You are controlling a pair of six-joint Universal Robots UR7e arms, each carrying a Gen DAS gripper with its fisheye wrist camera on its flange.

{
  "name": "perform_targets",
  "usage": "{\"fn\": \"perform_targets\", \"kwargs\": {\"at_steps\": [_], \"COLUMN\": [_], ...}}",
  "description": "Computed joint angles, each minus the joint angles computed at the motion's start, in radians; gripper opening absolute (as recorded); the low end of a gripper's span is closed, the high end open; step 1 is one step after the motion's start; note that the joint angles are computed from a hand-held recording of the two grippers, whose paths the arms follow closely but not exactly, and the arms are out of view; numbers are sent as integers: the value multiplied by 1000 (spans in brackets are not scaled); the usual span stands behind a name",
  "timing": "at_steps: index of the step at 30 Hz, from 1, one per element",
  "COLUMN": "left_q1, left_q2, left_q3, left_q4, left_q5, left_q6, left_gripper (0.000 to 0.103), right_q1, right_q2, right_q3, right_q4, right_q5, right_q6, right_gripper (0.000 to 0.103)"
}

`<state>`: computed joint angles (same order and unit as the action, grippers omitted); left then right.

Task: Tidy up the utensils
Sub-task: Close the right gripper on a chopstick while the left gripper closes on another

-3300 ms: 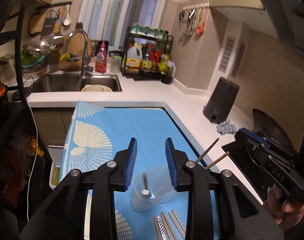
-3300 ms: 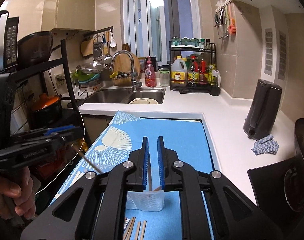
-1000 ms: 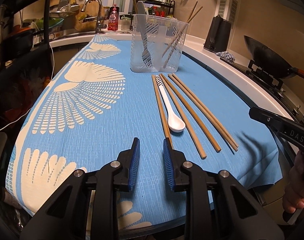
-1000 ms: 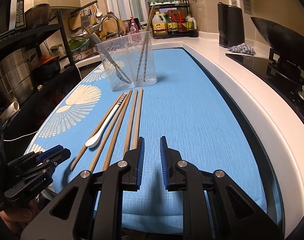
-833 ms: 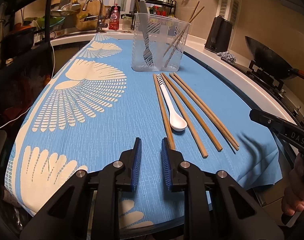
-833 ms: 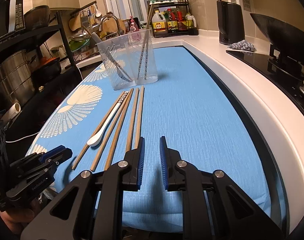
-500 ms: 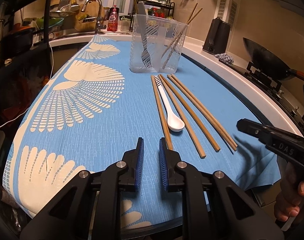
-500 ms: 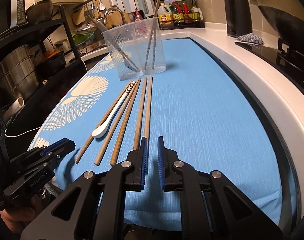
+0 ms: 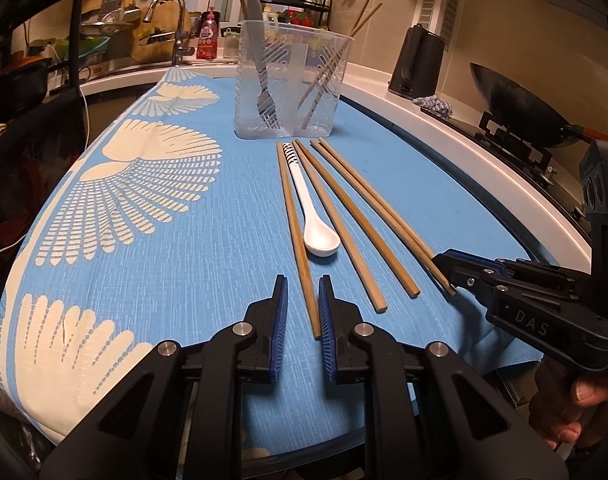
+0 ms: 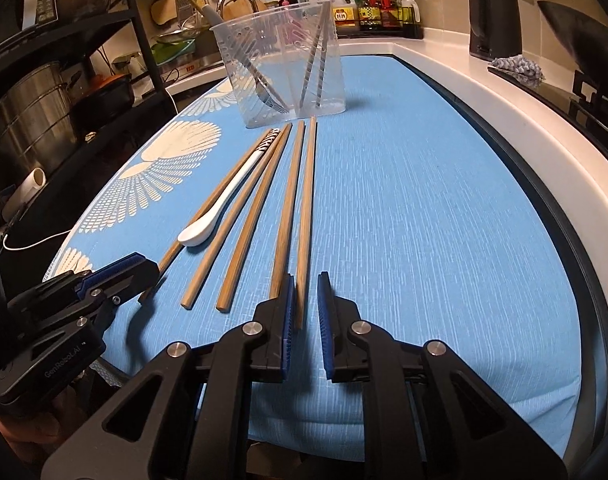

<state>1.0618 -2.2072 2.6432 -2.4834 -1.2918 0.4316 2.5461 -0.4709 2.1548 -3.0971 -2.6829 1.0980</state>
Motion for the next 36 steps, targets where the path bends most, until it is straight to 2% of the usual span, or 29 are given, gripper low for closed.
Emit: {"fn": "perform_targets", "kwargs": {"at_steps": [9, 12, 17, 19, 21, 31, 36], "left_q1": [-44, -70, -86, -88, -73, 33, 87], "left_q2": [-4, -12, -18, -19, -9, 38, 59], "left_q3": [26, 44, 52, 53, 46, 12, 0], "left_q4": [-21, -31, -37, -39, -49, -129, -184], "left_q5": [53, 81, 99, 107, 104, 60, 37], "left_q6": [-9, -10, -1, 4, 6, 79, 132], "left_gripper": [17, 17, 17, 13, 8, 6, 7], "right_q1": [1, 3, 4, 4, 4, 4, 2], "right_q2": [0, -3, -18, -29, -39, -98, -115], "right_q3": [-6, -9, 0, 7, 16, 64, 84], "right_q4": [32, 62, 102, 133, 154, 263, 273], "right_q5": [-12, -16, -23, -29, -32, -49, -48], "right_q6": [10, 29, 73, 101, 126, 259, 303], "right_gripper": [10, 5, 5, 5, 5, 5, 6]}}
